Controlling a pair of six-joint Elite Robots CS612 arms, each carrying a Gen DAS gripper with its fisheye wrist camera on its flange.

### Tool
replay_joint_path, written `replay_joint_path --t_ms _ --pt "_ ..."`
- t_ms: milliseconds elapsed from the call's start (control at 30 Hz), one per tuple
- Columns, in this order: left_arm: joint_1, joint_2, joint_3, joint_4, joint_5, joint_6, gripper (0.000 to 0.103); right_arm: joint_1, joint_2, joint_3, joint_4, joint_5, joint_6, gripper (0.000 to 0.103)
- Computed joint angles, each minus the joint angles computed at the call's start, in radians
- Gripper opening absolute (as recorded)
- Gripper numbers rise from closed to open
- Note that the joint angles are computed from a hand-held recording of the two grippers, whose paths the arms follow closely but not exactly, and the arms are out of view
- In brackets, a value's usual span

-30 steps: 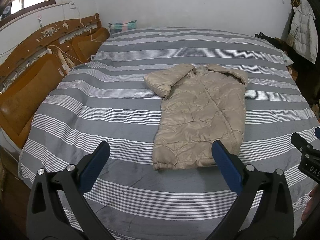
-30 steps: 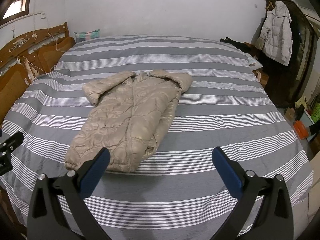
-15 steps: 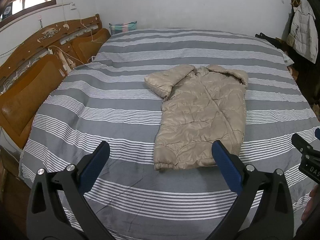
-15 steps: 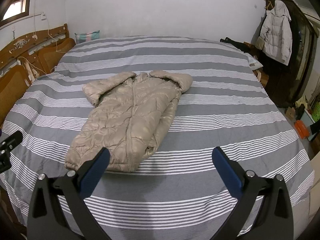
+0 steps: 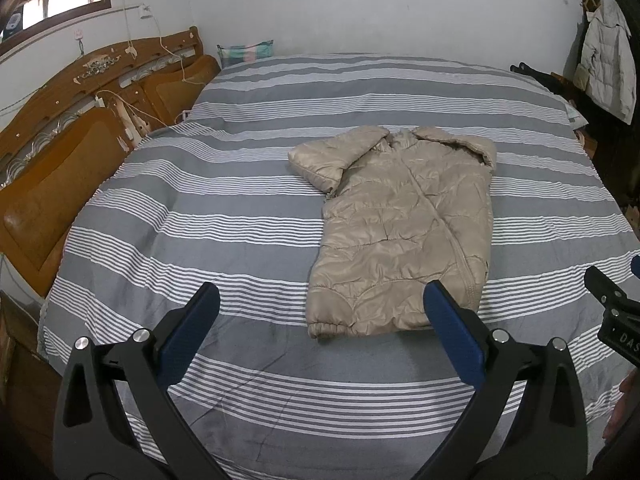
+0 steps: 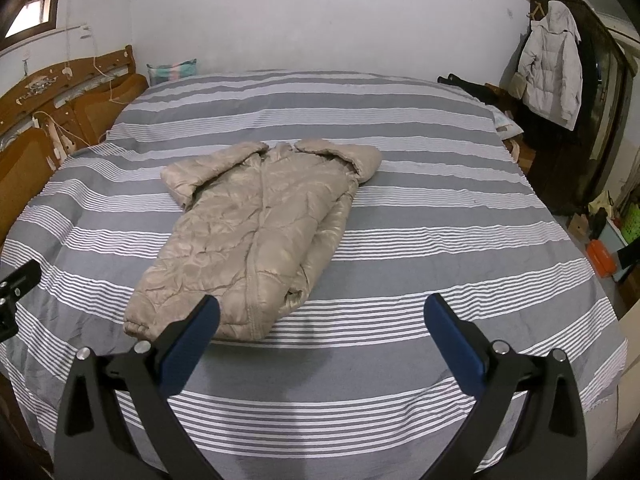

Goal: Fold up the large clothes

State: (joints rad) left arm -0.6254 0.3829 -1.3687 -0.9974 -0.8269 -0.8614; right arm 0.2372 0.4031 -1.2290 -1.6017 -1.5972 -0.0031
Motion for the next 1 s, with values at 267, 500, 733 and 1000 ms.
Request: replay_joint_path --t_ms 267,500,733,1000 --pt "0.003 0.002 0.001 -0.003 -0.008 0.005 0.1 0.0 0.0 0.001 0.002 -0.005 0.001 0.102" --pt "0.003 0.002 0.003 -0.004 -0.01 0.008 0.1 0.0 0.001 0.0 -0.001 -0.01 0.002 0.102" --pt "0.003 0.002 0.003 -0.004 -0.007 0.006 0.1 0.0 0.001 0.002 -0.004 -0.013 -0.001 0.102" --pt "0.003 0.003 0.002 -0.003 -0.009 0.007 0.1 0.002 0.002 -0.001 0.0 -0.016 -0.002 0.102"
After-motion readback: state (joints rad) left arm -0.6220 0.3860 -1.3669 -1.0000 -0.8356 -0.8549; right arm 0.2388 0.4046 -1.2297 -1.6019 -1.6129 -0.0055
